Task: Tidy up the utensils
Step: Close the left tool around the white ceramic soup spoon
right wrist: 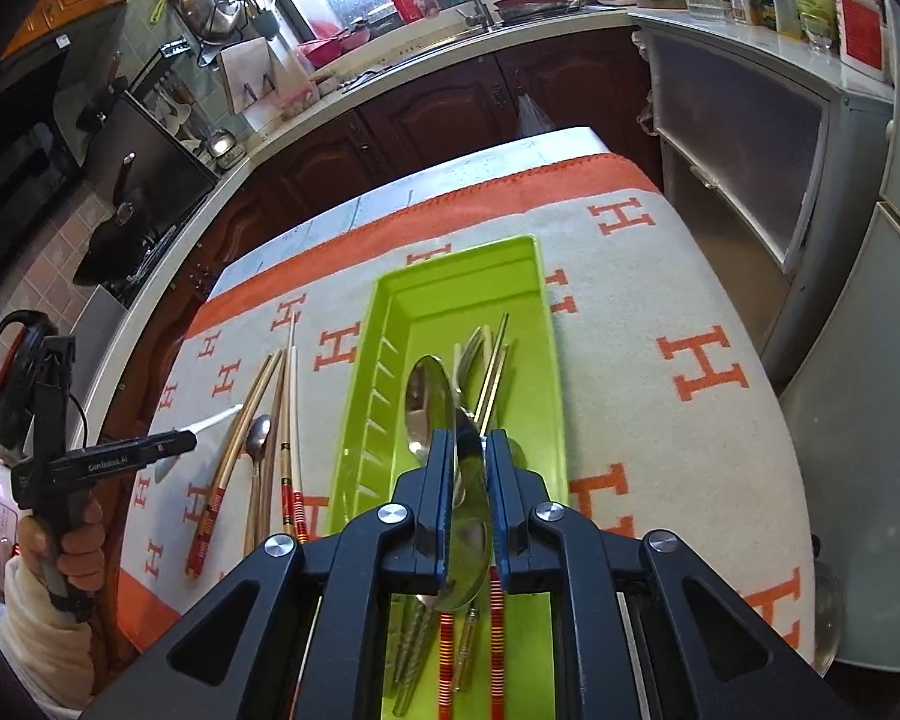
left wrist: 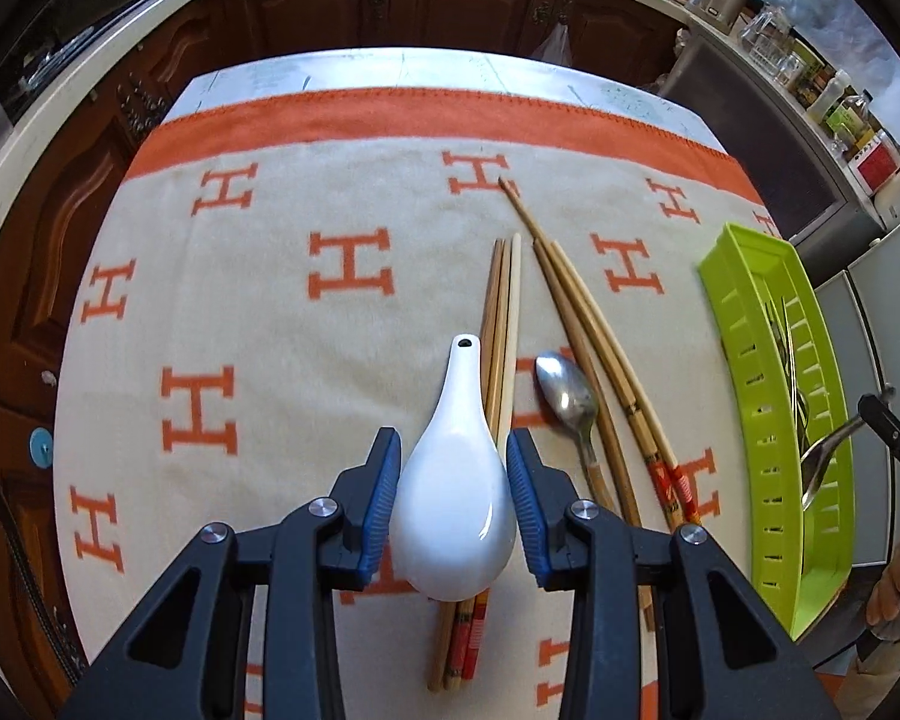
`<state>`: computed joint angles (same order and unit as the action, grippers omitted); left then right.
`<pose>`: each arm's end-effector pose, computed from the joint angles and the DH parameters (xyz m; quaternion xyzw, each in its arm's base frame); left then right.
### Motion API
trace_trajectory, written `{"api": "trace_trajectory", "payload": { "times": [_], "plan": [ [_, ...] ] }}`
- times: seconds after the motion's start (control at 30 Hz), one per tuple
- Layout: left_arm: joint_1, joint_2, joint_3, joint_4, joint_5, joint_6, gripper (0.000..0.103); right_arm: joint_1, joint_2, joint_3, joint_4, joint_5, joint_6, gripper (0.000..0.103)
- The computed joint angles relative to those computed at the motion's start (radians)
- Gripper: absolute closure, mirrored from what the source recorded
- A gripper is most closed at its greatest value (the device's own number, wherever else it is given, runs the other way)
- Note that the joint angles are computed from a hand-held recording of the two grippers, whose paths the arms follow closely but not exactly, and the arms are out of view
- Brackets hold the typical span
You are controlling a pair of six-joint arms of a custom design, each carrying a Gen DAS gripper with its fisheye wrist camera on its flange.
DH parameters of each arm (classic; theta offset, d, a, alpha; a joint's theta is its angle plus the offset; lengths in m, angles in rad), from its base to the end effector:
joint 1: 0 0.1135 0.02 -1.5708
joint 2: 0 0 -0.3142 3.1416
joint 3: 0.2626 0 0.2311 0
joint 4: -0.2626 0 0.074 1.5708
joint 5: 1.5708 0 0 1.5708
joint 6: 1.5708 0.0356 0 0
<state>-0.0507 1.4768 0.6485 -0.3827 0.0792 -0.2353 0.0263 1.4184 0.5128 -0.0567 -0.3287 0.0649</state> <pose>0.2237 -0.0142 0.2000 -0.0835 0.9796 -0.0640 0.1714 0.2184 0.0172 0.1971 -0.0308 0.9420 0.1694 0.2881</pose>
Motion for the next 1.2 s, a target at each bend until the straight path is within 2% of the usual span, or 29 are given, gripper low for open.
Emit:
{"api": "trace_trajectory", "payload": {
  "times": [0.27, 0.47, 0.7, 0.97, 1.03, 1.2],
  "plan": [
    [0.006, -0.08, -0.131, -0.003, 0.099, -0.057, 0.069, 0.012, -0.02, -0.021, -0.003, -0.007, -0.013, 0.088],
    [-0.092, -0.112, -0.193, 0.014, 0.099, -0.135, 0.069, 0.006, -0.026, -0.038, -0.002, -0.016, -0.025, 0.088],
    [-0.191, -0.131, -0.196, 0.004, 0.098, -0.151, 0.068, -0.001, -0.034, -0.049, -0.005, -0.025, -0.038, 0.088],
    [-0.243, -0.083, -0.191, 0.025, 0.143, -0.102, 0.067, -0.019, -0.031, -0.058, -0.006, -0.034, -0.047, 0.088],
    [-0.226, -0.072, -0.191, 0.034, 0.179, -0.076, 0.059, -0.02, -0.031, -0.061, -0.003, -0.036, -0.049, 0.088],
    [-0.172, -0.034, -0.195, 0.079, 0.279, -0.009, 0.058, -0.021, -0.033, -0.066, 0.0, -0.037, -0.05, 0.088]
  ]
}}
